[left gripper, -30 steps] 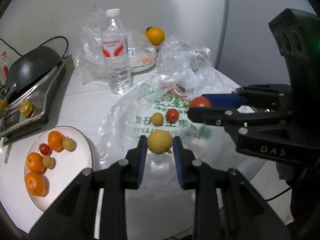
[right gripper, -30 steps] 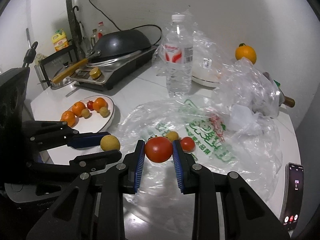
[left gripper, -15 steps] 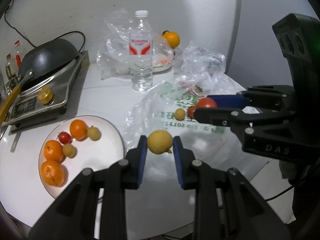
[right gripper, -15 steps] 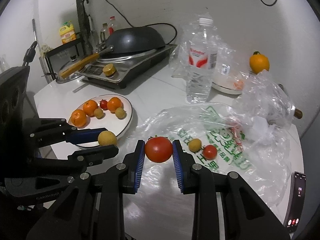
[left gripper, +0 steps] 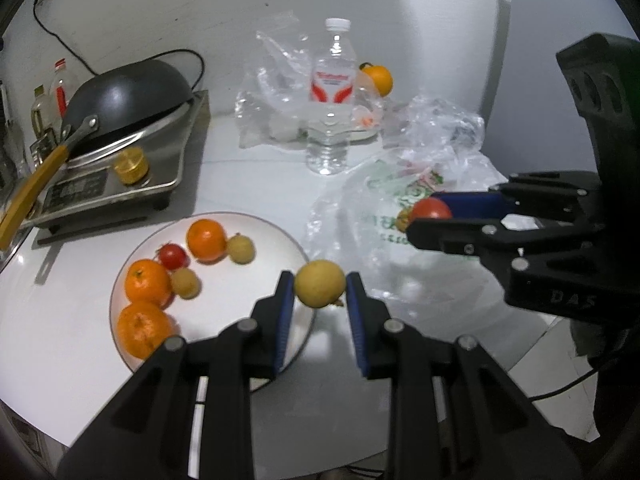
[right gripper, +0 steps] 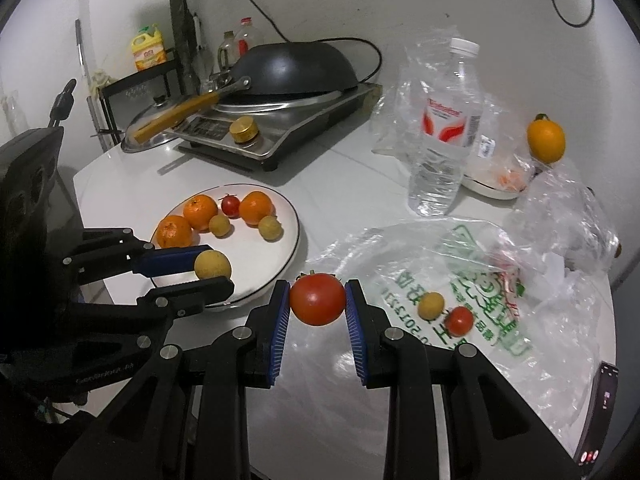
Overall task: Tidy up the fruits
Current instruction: 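Lift both held fruits and carry them over to the white plate, then lower the tomato onto the plate and open the right tool while the left tool releases its fruit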
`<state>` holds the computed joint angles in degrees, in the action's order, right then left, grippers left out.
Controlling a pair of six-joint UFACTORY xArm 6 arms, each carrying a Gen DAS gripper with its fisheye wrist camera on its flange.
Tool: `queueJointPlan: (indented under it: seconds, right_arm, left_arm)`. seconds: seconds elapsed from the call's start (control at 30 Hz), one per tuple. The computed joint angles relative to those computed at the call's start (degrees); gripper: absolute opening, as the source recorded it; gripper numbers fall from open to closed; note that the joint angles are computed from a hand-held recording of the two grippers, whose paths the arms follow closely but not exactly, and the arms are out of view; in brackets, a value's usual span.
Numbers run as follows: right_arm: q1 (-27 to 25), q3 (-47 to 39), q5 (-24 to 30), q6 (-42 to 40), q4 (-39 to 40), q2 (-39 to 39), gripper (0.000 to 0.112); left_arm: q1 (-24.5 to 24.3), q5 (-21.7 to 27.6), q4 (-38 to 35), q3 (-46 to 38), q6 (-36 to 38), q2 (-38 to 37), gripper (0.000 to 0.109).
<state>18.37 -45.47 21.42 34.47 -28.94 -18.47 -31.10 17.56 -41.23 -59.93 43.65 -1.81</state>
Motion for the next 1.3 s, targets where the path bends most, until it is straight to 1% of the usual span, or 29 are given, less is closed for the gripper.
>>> queueJointPlan:
  seconds: [0.3, 0.5, 0.7, 0.9, 1.13, 1.3]
  right_arm:
    - [1.0, -4.6, 0.0, -1.8, 1.8, 5.9, 0.03]
    - [1.0, -7.5, -0.5, -4.4, 4.4, 9.7, 0.03]
    - [0.9, -10.2, -1.8, -8.2, 8.2, 13.6, 0.03]
    - [0.4, -12.0, -2.8, -12.8, 12.9, 16.7, 0.03]
    - [-0.1, -14.0, -3.4, -17.9, 17.7, 19.5, 0.03]
    - [0.2, -15.6, -3.4, -20.8, 19.7, 21.1, 0.03]
  left_arm:
    - [2.7, 0.1, -0.2, -2.1, 1.4, 2.8, 0.027]
    - [4.1, 0.3, 0.5, -4.7, 1.2, 5.8, 0.027]
    - [5.1, 0.5, 5.4, -7.7, -2.5, 9.4, 0.027]
    - [5.1, -0.1, 12.2, -10.1, -7.4, 12.6, 0.027]
    - [5.4, 0.5, 16.7, -12.9, -11.5, 15.4, 0.028]
    - [5.4, 0.6, 16.7, -13.9, -11.8, 16.3, 0.028]
